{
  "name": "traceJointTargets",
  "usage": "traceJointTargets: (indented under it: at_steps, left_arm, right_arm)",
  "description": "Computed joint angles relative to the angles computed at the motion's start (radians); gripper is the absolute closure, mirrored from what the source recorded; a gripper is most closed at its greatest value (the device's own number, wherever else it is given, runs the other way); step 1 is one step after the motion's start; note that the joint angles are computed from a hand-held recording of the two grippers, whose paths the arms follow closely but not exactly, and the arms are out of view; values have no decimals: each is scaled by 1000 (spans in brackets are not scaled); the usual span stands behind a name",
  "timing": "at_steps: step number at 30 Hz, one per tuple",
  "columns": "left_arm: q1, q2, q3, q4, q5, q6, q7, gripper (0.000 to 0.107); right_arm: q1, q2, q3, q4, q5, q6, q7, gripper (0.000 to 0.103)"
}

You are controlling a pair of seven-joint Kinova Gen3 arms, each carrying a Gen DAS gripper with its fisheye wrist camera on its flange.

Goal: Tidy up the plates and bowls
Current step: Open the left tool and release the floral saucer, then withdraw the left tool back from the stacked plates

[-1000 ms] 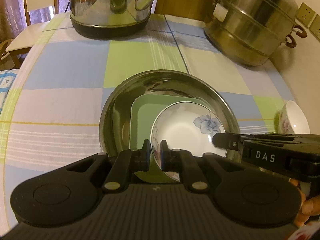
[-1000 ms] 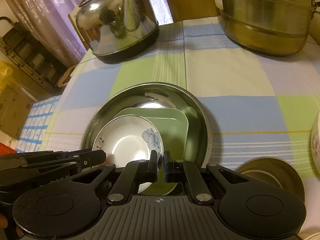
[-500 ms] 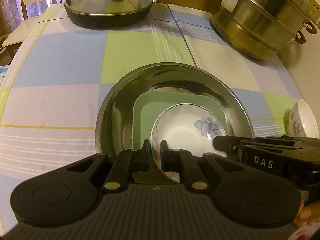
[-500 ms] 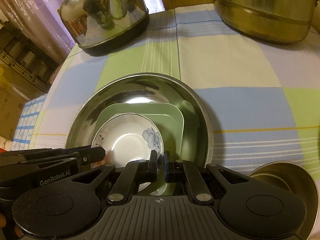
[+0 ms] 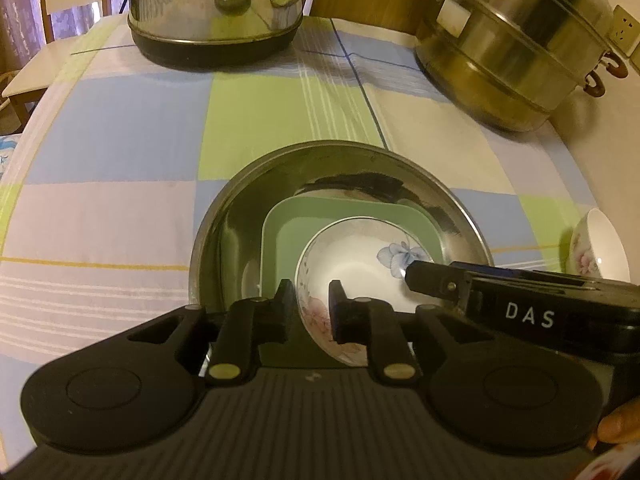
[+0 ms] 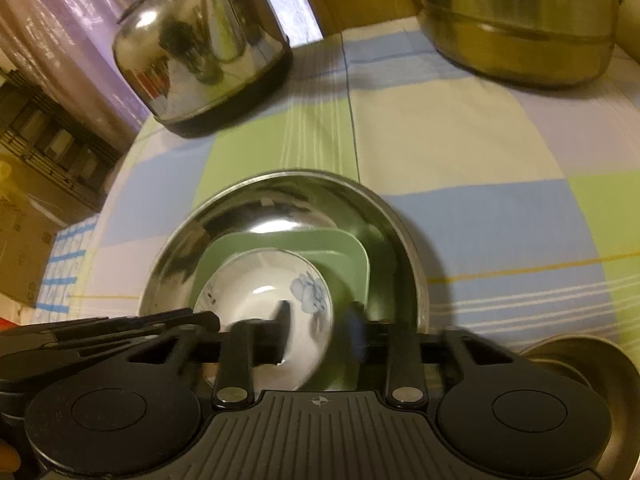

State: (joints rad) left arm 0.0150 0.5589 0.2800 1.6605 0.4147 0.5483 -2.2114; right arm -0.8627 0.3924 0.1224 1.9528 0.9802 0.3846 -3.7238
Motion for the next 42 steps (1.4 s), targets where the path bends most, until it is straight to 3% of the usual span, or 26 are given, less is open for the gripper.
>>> traceJointTargets:
  at_steps: [4, 12, 16, 18, 23, 32, 42]
  left_arm:
    - [-16, -24, 9, 18, 16, 0, -13, 84]
    - [-58, -95, 19, 75, 79, 4, -58, 69]
    - [-89, -148, 22, 122, 133, 14, -111, 62]
    - [-94, -183, 11, 152, 157, 15, -133, 51]
    - [-105, -266, -24, 221, 223, 47, -200, 43]
    - [-75, -412, -121, 351, 331, 112, -299, 42]
    - [9, -577, -210, 494, 365, 131, -336, 42]
  right_arm:
    - [-31, -19, 12, 16, 62, 16, -73, 55]
    - [-25, -70, -51, 50, 175, 87, -227, 44]
    - [-30, -109, -103, 74, 201, 154, -285, 42]
    - [-32, -133, -135, 89, 209, 181, -310, 40]
    - [-37, -190, -232, 111, 167, 284, -317, 39]
    - [-65, -261, -407, 145, 128, 433, -363, 37]
    - [-153, -312, -520, 152, 35, 575, -388, 37]
